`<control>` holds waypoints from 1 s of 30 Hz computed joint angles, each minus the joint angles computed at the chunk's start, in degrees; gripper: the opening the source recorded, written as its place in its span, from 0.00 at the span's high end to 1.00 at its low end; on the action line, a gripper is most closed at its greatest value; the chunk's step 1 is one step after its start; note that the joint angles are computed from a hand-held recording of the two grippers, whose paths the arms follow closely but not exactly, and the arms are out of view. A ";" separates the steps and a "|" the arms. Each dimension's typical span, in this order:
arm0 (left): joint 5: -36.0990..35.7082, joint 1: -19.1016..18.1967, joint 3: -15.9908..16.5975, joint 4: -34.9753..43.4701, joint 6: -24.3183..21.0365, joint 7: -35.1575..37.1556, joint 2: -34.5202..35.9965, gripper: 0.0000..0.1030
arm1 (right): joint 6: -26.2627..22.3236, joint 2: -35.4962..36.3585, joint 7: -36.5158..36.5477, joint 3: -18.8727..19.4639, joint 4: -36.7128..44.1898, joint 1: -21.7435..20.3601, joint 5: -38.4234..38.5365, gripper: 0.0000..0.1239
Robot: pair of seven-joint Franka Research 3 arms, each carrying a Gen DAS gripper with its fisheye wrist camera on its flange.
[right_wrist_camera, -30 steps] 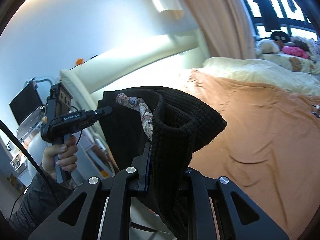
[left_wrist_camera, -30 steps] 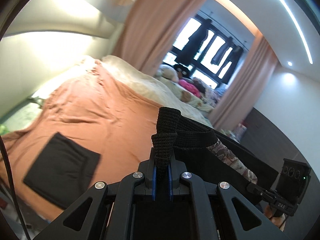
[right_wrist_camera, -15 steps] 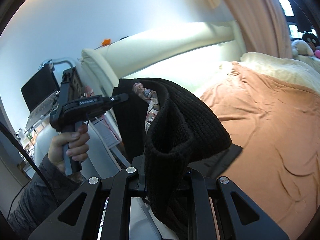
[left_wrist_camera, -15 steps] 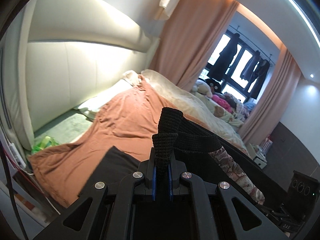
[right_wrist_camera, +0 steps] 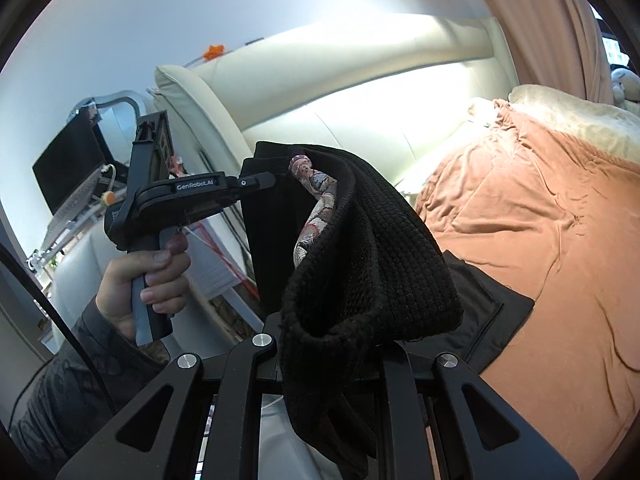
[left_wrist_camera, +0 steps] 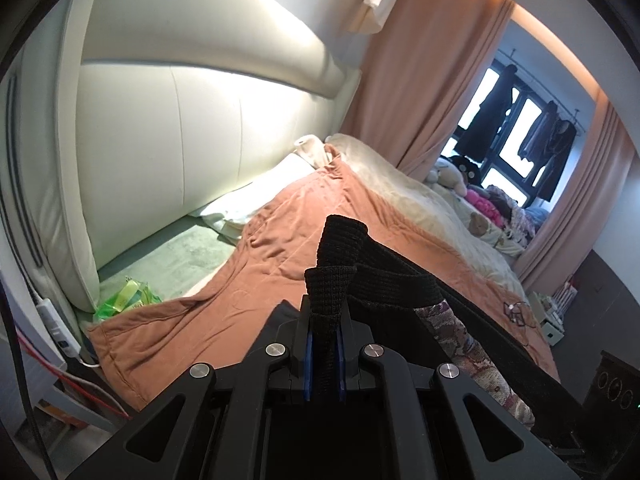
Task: Fold small clothes
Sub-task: 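Lift the folded black shirt with both grippers and turn it over, then lower the folded shirt flat onto the bed and open both grippers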
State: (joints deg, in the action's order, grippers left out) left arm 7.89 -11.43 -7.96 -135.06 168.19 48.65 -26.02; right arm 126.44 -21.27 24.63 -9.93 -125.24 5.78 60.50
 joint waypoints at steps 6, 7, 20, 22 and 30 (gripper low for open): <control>1.68 2.74 -0.94 5.43 2.27 -1.53 10.63 0.92 | -5.35 14.24 -1.60 -1.93 11.35 -3.95 -0.01 0.92; 1.70 2.91 -0.96 6.34 2.52 -1.74 12.17 0.92 | -6.50 16.73 -1.70 -1.96 13.70 -5.07 0.00 0.92; 1.80 4.13 -2.03 23.99 -2.23 2.82 32.98 0.92 | -17.36 43.94 3.55 2.23 43.74 -19.62 -1.56 0.92; 1.67 4.22 -2.36 26.71 -2.99 4.07 36.40 0.92 | -17.99 47.78 4.99 3.26 48.06 -21.44 -2.40 0.92; 2.78 3.04 -1.53 35.54 -6.03 3.68 47.47 0.89 | -13.55 64.31 17.03 5.09 66.20 -22.20 -12.19 0.85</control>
State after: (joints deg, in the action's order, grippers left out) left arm 10.66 -8.39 -9.49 -99.51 162.16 52.34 21.45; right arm 112.88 43.03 41.67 -4.84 -59.04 -16.42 48.31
